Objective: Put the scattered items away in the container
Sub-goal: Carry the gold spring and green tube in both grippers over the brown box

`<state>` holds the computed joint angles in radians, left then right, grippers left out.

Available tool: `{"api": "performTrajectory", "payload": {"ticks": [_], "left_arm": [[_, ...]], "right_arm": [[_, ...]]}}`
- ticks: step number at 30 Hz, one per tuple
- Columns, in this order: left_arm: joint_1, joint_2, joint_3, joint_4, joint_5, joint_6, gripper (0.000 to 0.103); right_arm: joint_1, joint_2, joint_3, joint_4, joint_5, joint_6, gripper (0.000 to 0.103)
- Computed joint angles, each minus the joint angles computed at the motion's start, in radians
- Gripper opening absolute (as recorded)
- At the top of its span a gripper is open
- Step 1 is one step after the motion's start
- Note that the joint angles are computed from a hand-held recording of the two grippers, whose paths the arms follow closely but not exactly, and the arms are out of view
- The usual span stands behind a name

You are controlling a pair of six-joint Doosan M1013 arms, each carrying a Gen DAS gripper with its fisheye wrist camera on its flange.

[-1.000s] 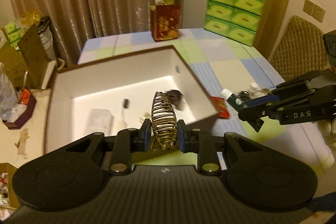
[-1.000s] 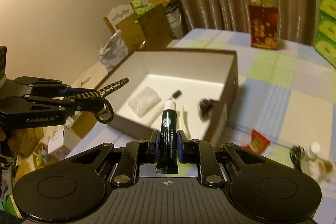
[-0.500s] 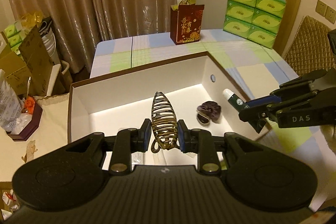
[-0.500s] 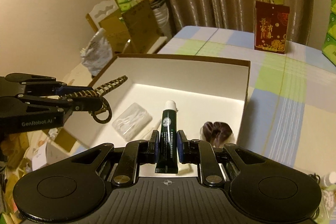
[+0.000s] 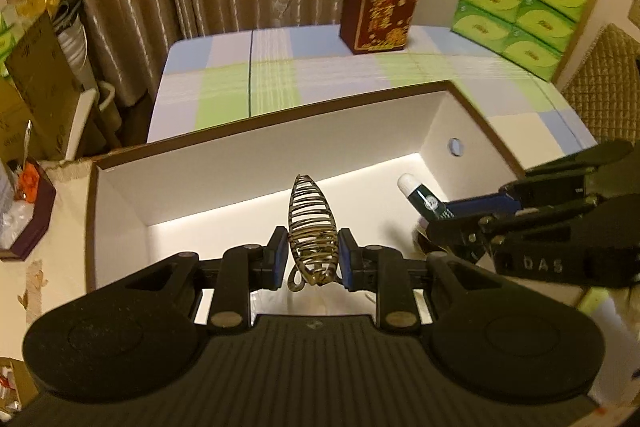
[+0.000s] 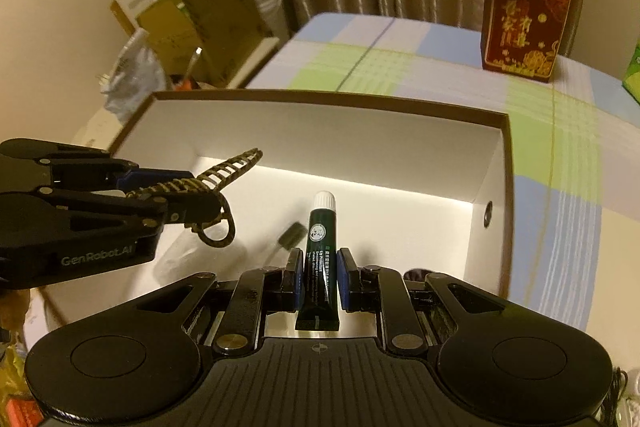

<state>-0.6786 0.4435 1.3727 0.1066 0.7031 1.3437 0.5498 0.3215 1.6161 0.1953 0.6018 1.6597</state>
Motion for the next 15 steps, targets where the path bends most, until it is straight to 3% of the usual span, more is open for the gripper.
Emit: {"api": "performTrajectory", "payload": {"ticks": [15], "left_arm": [[0.044, 0.120, -0.104, -0.103, 0.081, 0.019, 0.022]], "right_arm": [[-0.009, 0.080, -0.067, -0.069, 0.072, 0.080, 0.014]]}}
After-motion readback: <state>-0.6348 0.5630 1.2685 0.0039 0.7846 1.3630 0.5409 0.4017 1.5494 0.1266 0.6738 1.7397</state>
